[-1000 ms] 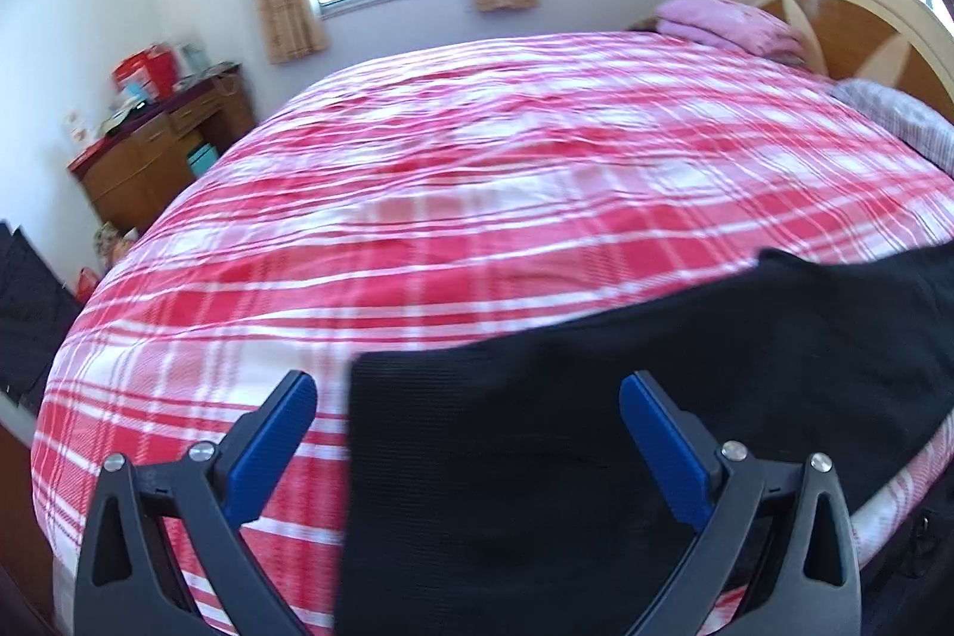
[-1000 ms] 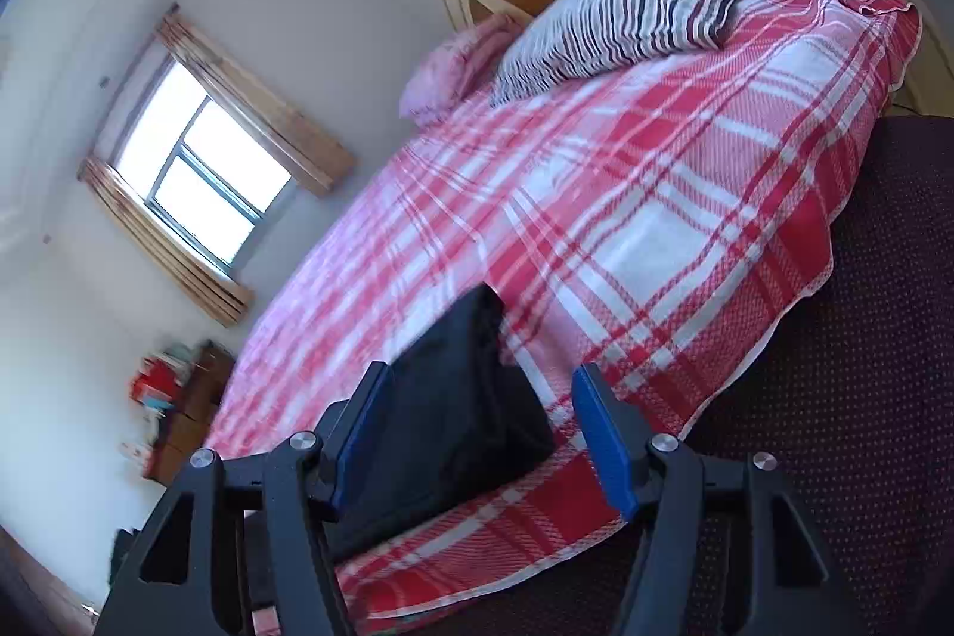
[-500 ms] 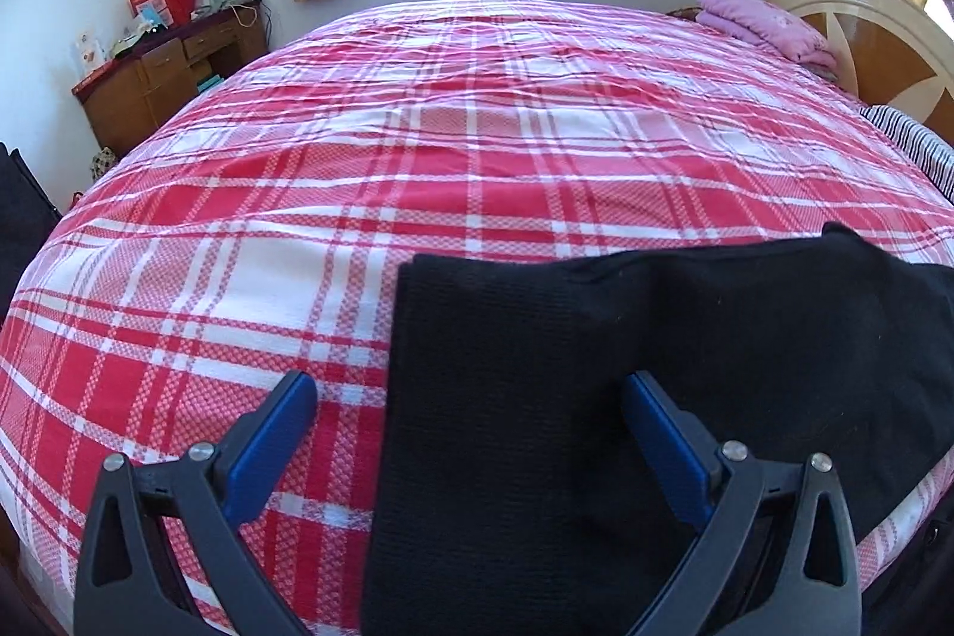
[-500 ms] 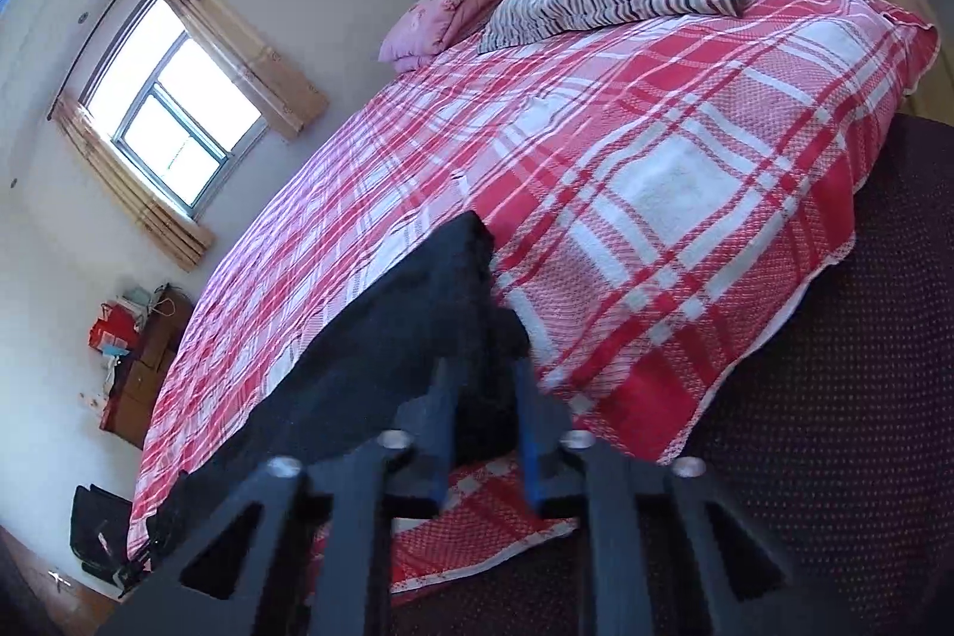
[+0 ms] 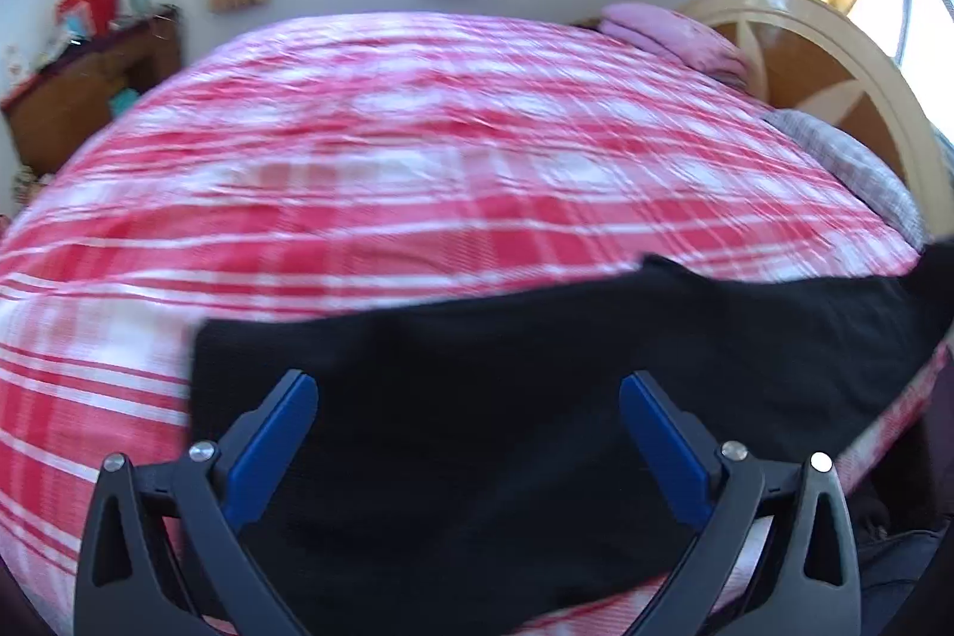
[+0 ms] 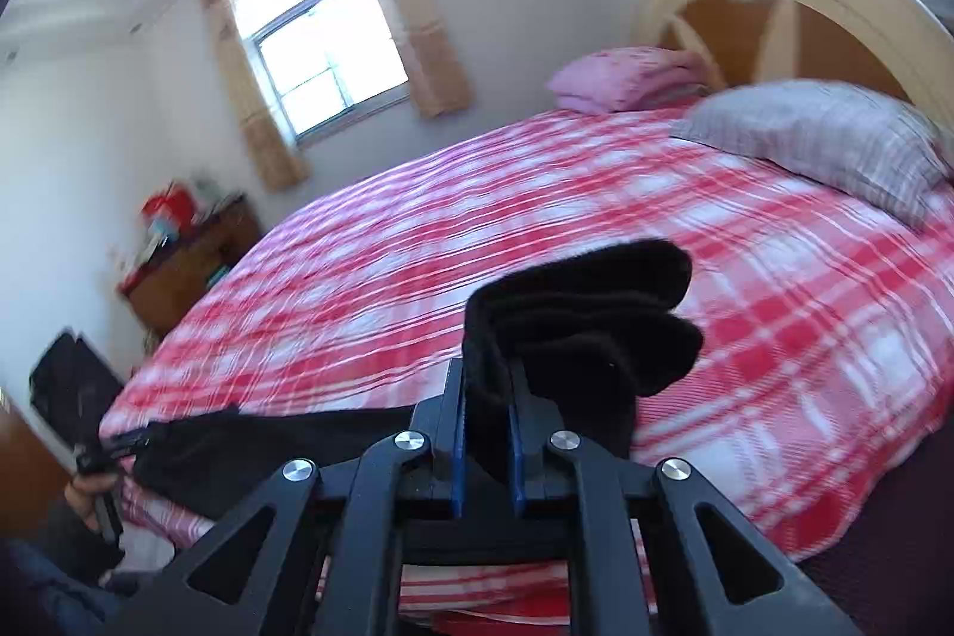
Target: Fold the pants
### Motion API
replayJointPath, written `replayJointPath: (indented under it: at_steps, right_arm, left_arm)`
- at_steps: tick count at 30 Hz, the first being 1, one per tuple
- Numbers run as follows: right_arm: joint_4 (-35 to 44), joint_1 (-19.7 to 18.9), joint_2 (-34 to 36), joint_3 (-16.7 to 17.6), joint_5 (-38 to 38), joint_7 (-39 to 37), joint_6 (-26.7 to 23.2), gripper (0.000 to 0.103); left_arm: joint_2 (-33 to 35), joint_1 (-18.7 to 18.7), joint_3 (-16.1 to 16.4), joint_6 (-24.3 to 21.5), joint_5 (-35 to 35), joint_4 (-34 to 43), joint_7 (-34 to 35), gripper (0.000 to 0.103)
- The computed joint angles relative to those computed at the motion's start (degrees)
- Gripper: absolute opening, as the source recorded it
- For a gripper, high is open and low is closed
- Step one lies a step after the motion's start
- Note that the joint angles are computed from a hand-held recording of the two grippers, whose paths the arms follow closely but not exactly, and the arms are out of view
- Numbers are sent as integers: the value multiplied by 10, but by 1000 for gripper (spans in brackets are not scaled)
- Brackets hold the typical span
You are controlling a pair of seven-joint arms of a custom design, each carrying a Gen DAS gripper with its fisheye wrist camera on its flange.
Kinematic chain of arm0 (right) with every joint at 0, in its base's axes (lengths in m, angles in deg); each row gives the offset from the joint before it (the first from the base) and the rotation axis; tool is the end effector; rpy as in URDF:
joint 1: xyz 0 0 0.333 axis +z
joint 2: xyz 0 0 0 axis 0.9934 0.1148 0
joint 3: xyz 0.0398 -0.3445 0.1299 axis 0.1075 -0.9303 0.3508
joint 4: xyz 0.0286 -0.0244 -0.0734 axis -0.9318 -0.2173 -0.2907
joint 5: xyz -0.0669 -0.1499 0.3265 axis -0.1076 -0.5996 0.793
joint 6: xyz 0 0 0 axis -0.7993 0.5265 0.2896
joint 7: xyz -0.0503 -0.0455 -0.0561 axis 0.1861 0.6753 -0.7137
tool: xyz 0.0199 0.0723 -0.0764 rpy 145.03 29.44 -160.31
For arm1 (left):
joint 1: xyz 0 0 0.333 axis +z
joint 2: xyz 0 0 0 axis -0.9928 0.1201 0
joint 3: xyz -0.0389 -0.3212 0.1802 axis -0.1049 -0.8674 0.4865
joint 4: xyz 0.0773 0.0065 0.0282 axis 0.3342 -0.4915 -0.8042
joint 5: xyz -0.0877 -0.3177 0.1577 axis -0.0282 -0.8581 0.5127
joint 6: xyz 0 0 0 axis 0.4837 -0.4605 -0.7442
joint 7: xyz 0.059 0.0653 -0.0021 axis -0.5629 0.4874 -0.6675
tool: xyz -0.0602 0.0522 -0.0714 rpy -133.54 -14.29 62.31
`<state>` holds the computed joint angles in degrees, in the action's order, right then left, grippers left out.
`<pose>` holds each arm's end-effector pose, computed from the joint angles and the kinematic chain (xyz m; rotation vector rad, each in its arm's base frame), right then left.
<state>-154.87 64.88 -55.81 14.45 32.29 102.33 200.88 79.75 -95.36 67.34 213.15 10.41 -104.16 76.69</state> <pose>0.5834 0.1597 0.5249 -1.5288 1.4540 -0.4847 0.6455 -0.1613 0.4841 -1.8779 1.7487 -0.8491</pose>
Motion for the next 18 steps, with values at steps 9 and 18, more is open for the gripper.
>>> replayJointPath:
  at_steps: [9, 18]
  right_arm:
    - [156, 144, 130, 7, -11, -123, -166, 11]
    - [194, 161, 183, 27, 55, -239, -242, 29]
  left_arm:
    - [56, 87, -193, -7, -168, 73, 219, 103]
    - [190, 89, -310, -118, -277, 267, 373, 103]
